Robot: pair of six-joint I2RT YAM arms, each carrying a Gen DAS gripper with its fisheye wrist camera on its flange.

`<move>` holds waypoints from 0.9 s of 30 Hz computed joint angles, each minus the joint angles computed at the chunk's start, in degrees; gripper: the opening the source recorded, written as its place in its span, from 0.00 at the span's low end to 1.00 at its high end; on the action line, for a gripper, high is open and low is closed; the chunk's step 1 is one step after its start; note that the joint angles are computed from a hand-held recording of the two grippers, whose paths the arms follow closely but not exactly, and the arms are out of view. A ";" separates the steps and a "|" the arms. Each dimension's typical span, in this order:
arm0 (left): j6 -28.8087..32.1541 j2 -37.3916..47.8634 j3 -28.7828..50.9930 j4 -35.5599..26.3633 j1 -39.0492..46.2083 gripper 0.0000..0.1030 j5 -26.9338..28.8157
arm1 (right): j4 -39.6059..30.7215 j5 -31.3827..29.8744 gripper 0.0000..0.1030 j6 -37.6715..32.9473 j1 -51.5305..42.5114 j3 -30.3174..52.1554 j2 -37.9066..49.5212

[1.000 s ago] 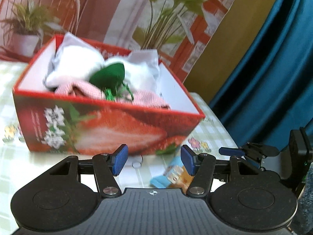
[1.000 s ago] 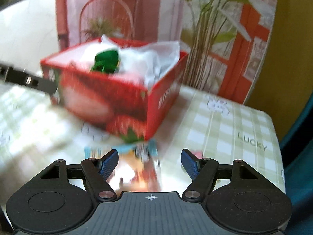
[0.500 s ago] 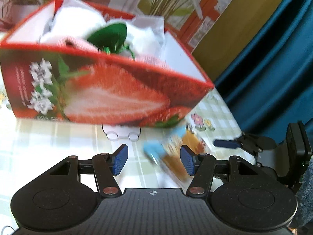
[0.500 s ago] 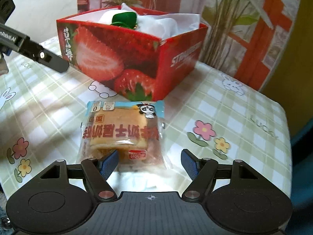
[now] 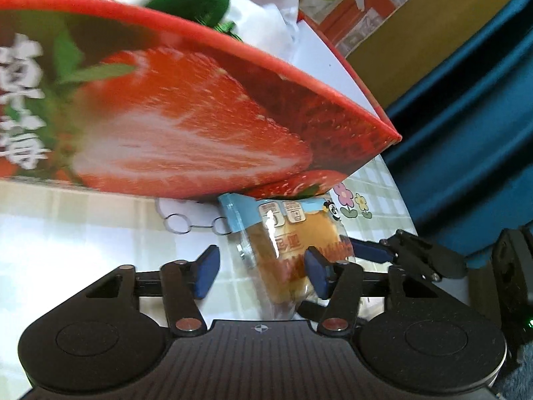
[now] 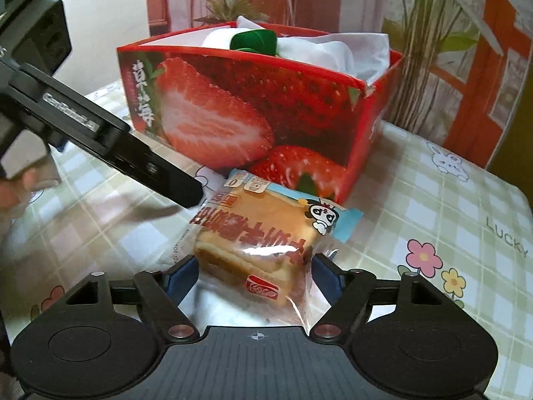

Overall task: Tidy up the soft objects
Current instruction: 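Grasp the packaged bread roll with the right gripper and lift it, then lower the bread roll into the red box and open the right gripper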

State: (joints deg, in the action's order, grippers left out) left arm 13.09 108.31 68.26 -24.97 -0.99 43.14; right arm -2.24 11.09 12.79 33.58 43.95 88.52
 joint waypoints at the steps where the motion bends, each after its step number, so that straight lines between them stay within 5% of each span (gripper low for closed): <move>1: -0.57 0.76 0.34 0.42 -0.77 0.52 0.30 | 0.47 -0.08 0.71 0.58 -0.04 -0.20 0.04; 7: -3.40 2.04 0.51 2.80 -2.60 0.48 2.02 | 3.28 0.87 0.65 2.85 0.43 -2.49 -0.95; 12: 2.37 -3.50 -2.35 1.23 -1.75 0.46 1.27 | 1.69 1.94 0.59 4.55 2.46 -1.92 -2.65; 19: 7.83 -8.99 -0.80 -6.83 2.51 0.43 6.97 | -0.43 8.21 0.59 8.52 8.61 -1.39 -8.61; 27: 3.97 -12.29 4.28 -4.89 4.80 0.43 13.15 | -5.48 10.96 0.59 2.87 7.92 7.37 -11.83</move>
